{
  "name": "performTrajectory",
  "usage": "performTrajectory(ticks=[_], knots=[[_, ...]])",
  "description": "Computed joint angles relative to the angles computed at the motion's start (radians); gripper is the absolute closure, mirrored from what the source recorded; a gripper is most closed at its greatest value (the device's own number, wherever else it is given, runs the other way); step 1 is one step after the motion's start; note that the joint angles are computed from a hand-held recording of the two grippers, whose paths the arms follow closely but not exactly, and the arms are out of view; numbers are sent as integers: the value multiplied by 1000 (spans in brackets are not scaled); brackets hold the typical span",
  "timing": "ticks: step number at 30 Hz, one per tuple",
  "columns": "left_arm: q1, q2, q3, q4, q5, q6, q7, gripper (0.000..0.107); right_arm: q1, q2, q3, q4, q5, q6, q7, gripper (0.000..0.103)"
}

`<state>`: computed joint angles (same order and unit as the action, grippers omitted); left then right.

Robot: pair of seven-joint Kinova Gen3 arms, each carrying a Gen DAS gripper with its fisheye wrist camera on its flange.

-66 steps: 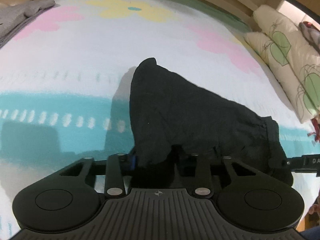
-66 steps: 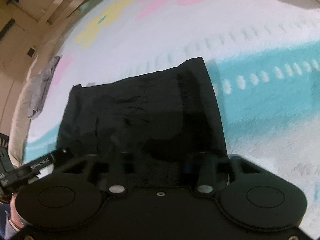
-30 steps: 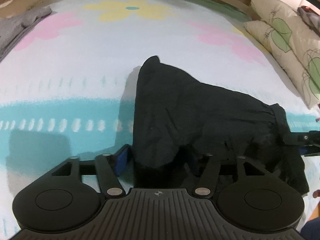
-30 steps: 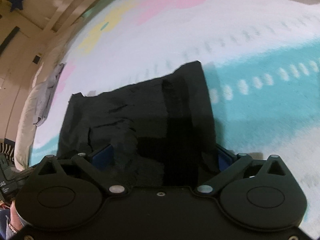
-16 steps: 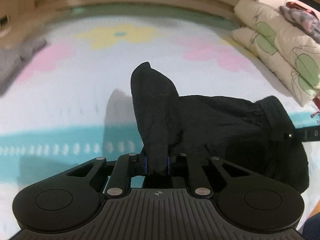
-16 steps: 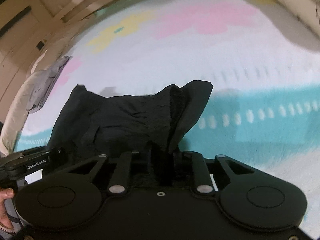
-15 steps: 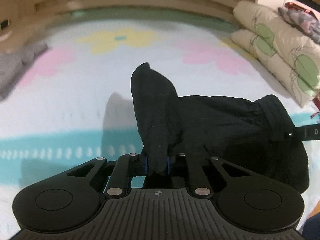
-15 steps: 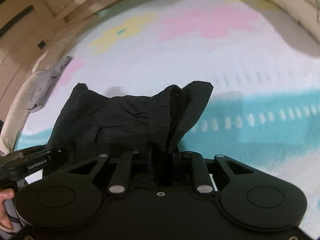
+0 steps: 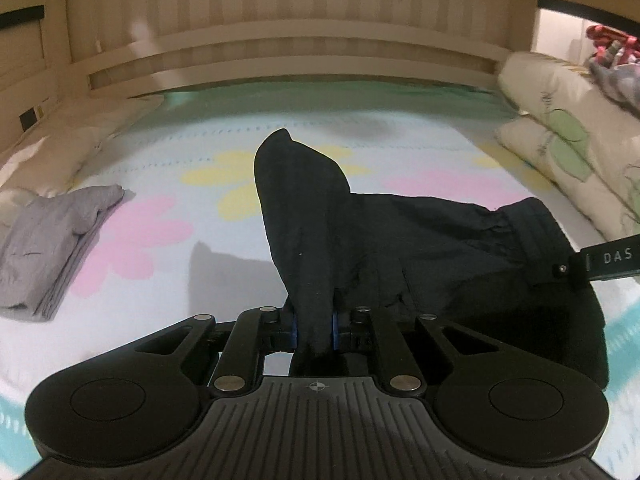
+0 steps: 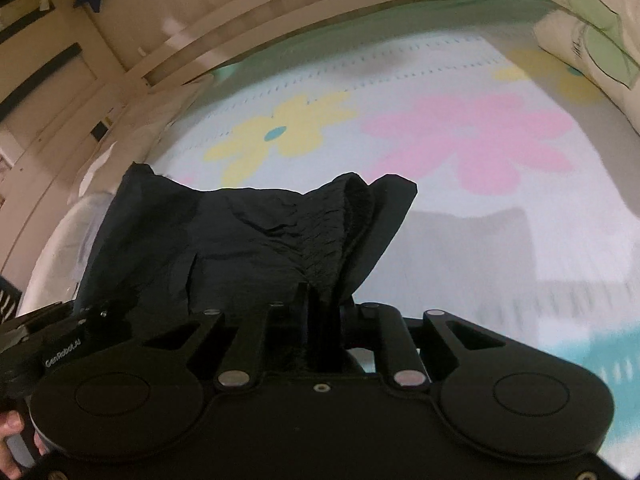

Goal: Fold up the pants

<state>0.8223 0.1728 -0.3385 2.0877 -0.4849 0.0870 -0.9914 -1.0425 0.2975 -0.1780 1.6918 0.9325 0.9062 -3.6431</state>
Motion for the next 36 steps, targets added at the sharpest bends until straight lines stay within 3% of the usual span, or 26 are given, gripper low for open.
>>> performTrajectory(ticks=[4,6,8,9,10,11,14,17,19,21,23,25,27,31,33,36], knots=[[-185,91,161,-63,137,4,-146,94,57,40,30,-21,-15,-77,44,81],[-230,144,202,-89,179,10,-187,89,84,66,47,-32,-40,-110,78,81],[-200,201,173,-126,174,59,-163,86,98,94,64,-34,-70,-129,108,74],[-158,217,131,-131,150,86,-126,85,117,110,55,-44,-99,-117,133,65],[-115,234,85,-134,121,100,-86,84,119,132,62,-61,-138,-89,155,49],[-87,238,51,-128,107,98,-61,84,121,153,64,-74,-170,-54,160,46],[-72,196,7,-65,127,24,-58,84,62,159,137,-36,-195,-33,95,45],[-18,150,-61,-6,152,-47,-76,80,26,129,147,10,-136,-20,3,45],[-31,121,-46,36,169,-93,-109,79,-8,128,137,11,-61,22,-25,45],[-99,103,36,63,172,-115,-140,79,-49,144,128,-5,19,57,-33,45],[-177,92,129,91,157,-118,-171,79,-73,155,113,-3,82,36,-32,45],[-208,96,173,117,134,-122,-201,79,-58,164,74,3,113,-17,-2,47],[-176,112,143,134,164,-122,-276,79,-63,195,62,-19,85,-14,54,47],[-43,125,2,197,216,-207,-388,78,-110,235,86,-4,74,7,77,48],[-56,121,18,192,233,-198,-408,78,-113,237,89,-11,63,20,96,47],[-140,85,100,152,270,-130,-416,78,-108,208,96,23,63,-14,54,47]])
